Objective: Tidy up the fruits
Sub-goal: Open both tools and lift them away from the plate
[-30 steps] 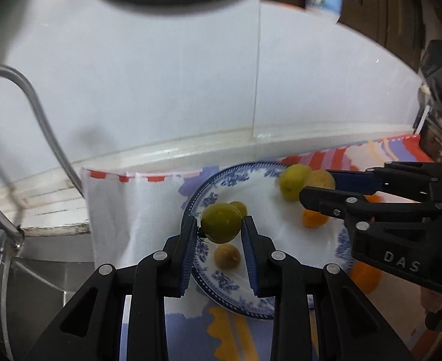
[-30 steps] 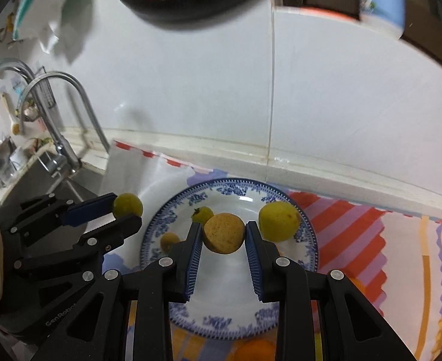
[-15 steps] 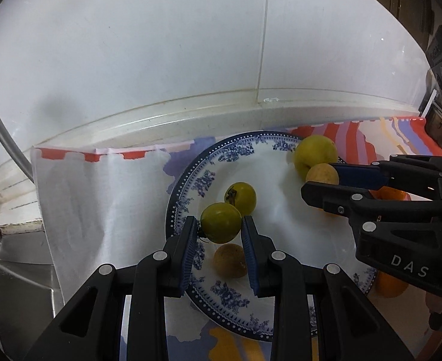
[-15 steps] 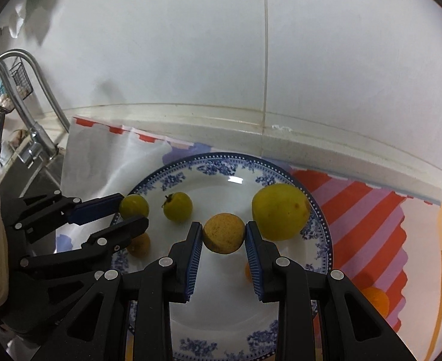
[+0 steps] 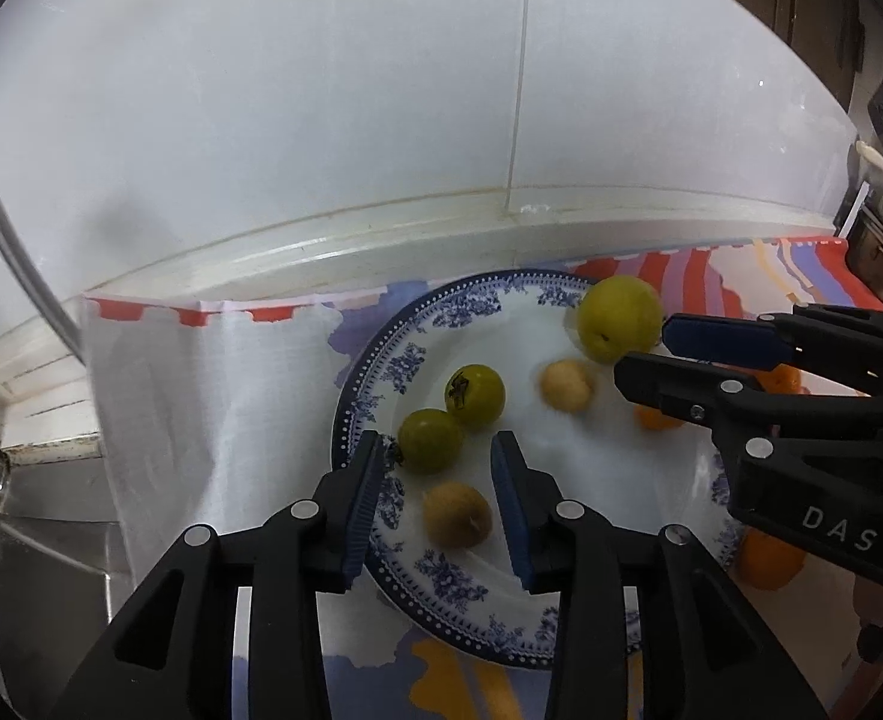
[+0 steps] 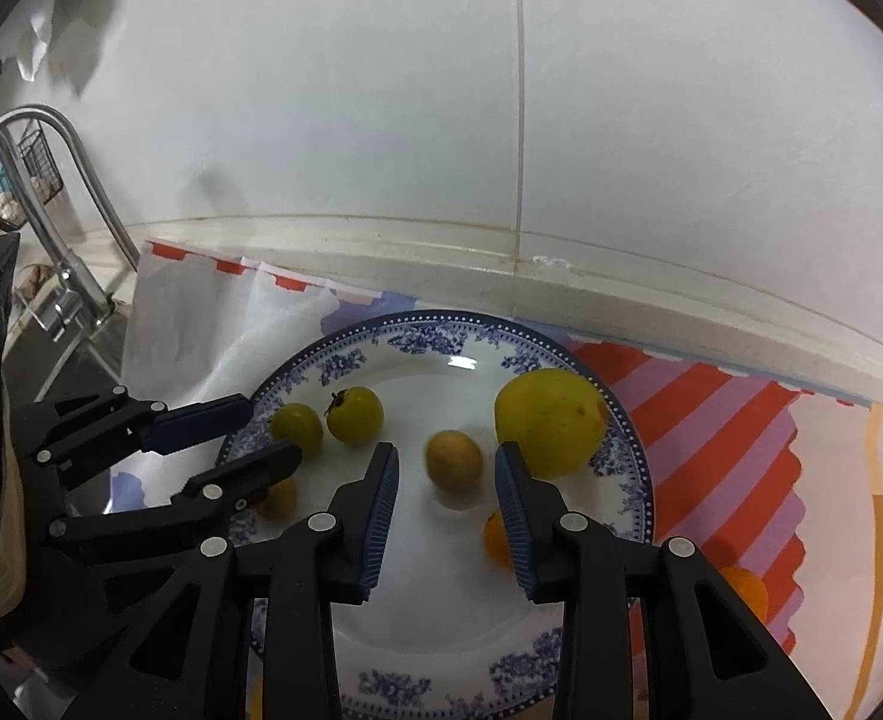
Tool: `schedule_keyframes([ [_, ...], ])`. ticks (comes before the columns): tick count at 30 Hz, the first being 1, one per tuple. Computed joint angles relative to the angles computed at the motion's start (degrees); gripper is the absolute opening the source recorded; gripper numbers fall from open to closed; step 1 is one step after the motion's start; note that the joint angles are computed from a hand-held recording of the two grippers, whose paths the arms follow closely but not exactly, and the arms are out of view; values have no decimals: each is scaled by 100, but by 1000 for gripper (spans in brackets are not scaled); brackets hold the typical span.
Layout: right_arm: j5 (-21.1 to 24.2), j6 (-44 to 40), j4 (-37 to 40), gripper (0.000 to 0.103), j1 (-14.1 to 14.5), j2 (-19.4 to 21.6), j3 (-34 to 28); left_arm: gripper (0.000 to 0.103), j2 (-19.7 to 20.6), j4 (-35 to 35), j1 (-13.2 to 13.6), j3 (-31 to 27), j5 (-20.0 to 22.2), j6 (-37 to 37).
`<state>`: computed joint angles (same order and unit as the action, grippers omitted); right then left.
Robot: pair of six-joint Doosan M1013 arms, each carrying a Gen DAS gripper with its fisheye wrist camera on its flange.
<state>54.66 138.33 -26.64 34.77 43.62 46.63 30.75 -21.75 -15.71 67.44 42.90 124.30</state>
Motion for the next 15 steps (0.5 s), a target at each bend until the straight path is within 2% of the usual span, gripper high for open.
schedule_keyframes([
  [6, -204, 375, -358, 35, 88, -255, 336, 45, -305, -112, -6, 316, -418, 23],
  [11, -337, 818, -941, 35, 226, -553, 719, 58, -646, -391, 16, 670, -793, 162],
  [15, -387, 1272, -1417, 50, 336, -768, 1001, 66, -921, -754, 29, 976, -1051, 415],
])
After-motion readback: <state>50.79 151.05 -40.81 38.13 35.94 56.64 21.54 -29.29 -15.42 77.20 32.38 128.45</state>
